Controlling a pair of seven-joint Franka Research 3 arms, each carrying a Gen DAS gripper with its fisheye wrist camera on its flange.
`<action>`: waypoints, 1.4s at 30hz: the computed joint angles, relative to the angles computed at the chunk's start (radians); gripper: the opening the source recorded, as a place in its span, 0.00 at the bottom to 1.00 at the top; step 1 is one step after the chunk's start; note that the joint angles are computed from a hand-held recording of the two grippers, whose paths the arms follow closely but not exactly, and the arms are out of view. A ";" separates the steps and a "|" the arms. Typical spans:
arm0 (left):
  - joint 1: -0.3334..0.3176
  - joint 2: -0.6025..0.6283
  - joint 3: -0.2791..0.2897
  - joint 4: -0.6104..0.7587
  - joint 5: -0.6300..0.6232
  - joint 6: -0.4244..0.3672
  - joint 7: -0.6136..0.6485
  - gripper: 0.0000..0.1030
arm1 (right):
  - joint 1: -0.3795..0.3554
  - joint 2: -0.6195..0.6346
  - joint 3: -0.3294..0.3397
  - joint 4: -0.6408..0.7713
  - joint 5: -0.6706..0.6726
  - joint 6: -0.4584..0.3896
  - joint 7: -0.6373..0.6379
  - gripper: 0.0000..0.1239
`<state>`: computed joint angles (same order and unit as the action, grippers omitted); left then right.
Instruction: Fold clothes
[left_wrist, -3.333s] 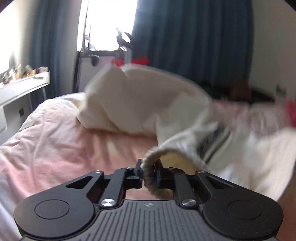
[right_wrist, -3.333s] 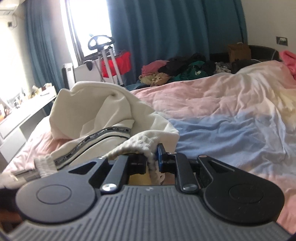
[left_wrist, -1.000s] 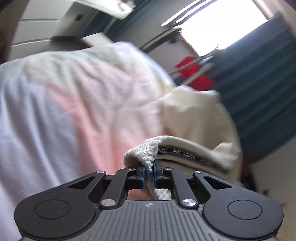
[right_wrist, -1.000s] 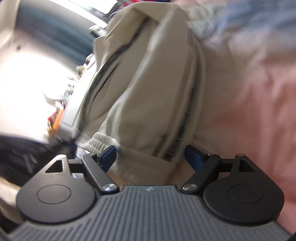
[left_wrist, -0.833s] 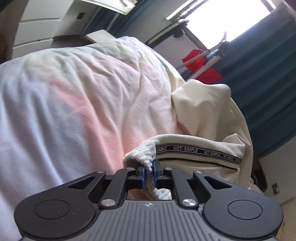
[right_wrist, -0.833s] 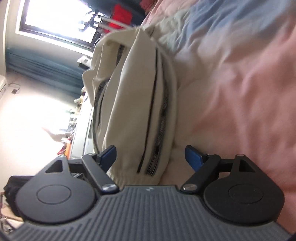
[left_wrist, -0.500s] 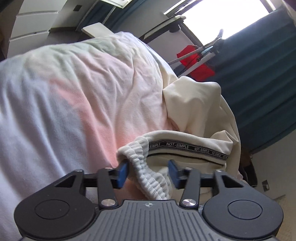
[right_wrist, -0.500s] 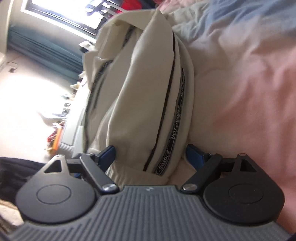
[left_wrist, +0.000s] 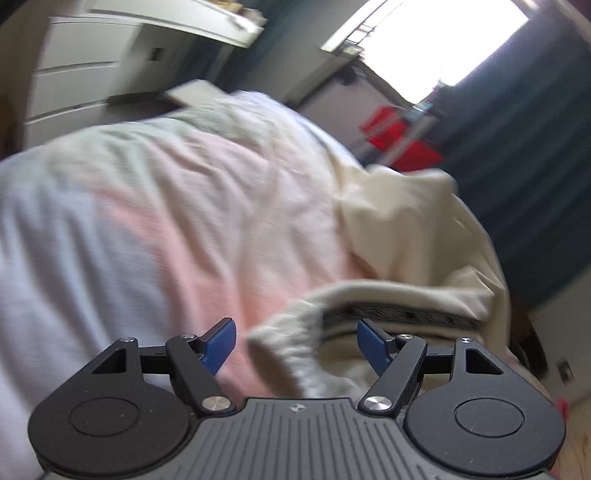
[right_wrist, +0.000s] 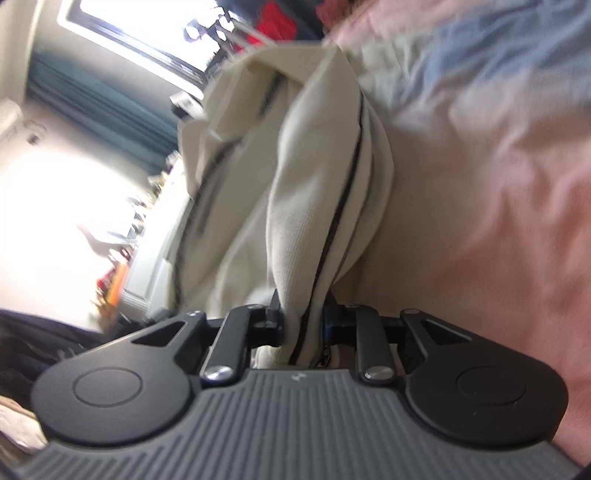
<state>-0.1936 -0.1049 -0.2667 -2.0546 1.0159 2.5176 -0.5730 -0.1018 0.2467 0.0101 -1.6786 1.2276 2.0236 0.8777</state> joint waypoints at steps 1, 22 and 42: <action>-0.002 0.013 -0.001 0.013 0.001 0.004 0.029 0.67 | -0.002 0.003 0.001 0.006 0.012 0.000 -0.004 0.17; -0.016 0.092 0.062 0.431 -0.058 -0.604 0.472 0.15 | 0.195 -0.233 0.035 -0.279 0.262 0.034 0.159 0.16; 0.161 0.233 0.191 0.510 -0.256 -0.601 0.750 0.42 | 0.400 0.109 0.206 0.103 0.001 0.076 0.242 0.19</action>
<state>-0.0321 0.1281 -0.0759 -1.5448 0.7603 1.9169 0.1765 0.2986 0.3561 0.2162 -1.5755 1.2283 2.0999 1.1192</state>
